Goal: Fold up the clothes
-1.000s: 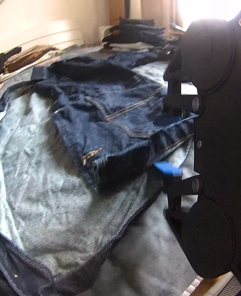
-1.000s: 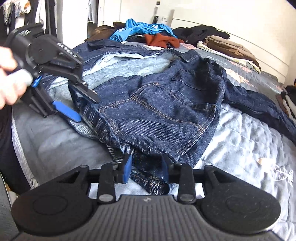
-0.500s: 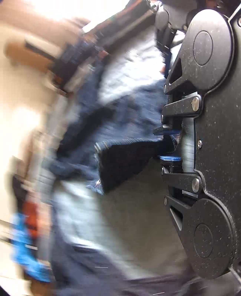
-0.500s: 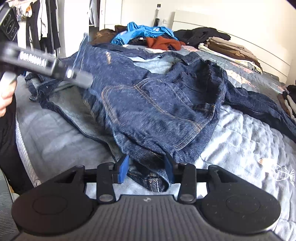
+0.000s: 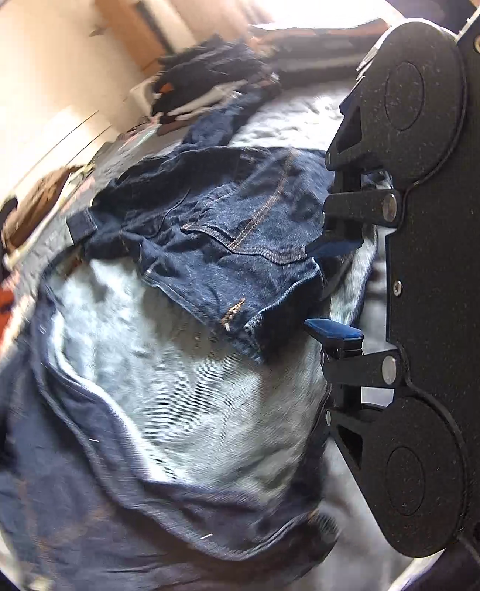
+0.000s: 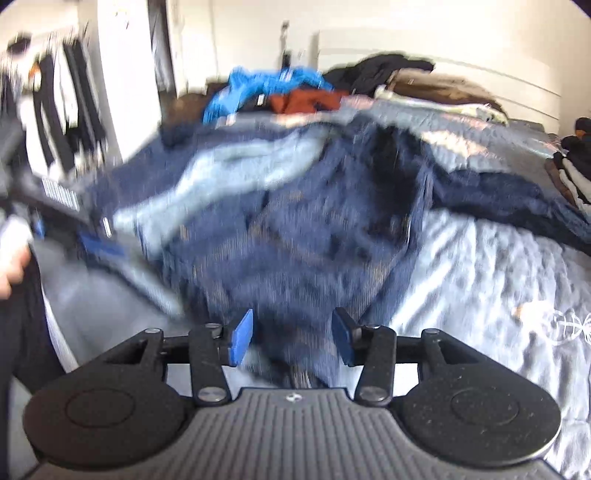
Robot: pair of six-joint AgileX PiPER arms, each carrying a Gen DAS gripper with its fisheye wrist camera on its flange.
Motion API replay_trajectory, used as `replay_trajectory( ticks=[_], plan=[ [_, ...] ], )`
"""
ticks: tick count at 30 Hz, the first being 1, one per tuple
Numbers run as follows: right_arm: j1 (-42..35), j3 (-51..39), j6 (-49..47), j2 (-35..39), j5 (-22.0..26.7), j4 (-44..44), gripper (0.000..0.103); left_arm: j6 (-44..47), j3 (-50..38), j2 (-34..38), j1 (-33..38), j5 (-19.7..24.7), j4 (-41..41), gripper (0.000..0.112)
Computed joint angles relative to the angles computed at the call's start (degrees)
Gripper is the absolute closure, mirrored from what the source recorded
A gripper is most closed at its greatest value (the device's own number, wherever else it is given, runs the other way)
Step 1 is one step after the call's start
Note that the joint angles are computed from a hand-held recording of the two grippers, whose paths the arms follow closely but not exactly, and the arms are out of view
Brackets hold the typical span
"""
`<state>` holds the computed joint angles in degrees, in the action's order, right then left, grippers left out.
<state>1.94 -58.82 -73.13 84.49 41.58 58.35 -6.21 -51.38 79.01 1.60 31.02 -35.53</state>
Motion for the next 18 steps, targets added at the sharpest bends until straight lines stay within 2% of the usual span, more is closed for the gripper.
replay_trajectory(
  ticks=[2,6,11,13,14,16,18],
  plan=[
    [0.79,-2.32,0.57,0.77,-0.06,2.17,0.057,1.00,-0.99,1.98,1.43,1.15,-3.81,0.075],
    [8.31,-6.44,1.81,3.17,-6.65,-1.21,0.057,-4.03,-4.00,5.09,1.68,2.54,-1.27,0.075],
    [17.29,-9.86,8.75,9.75,-16.52,-13.21,0.057,-8.26,-5.81,6.52,1.57,4.28,4.57,0.075],
    [18.09,-10.22,11.81,11.40,-18.27,-17.21,0.057,-6.62,-5.21,6.87,2.35,4.67,3.43,0.075],
    [18.39,-10.51,13.50,12.22,-18.71,-19.33,0.057,-5.31,-4.47,6.77,2.57,4.31,2.57,0.075],
    [17.84,-11.76,14.37,13.59,-15.09,-21.17,0.057,-3.59,-2.95,5.91,2.59,3.32,2.14,0.078],
    [16.36,-11.58,7.74,13.53,-10.05,-15.58,0.057,-3.56,-1.72,4.50,2.27,2.66,3.56,0.085]
  ],
)
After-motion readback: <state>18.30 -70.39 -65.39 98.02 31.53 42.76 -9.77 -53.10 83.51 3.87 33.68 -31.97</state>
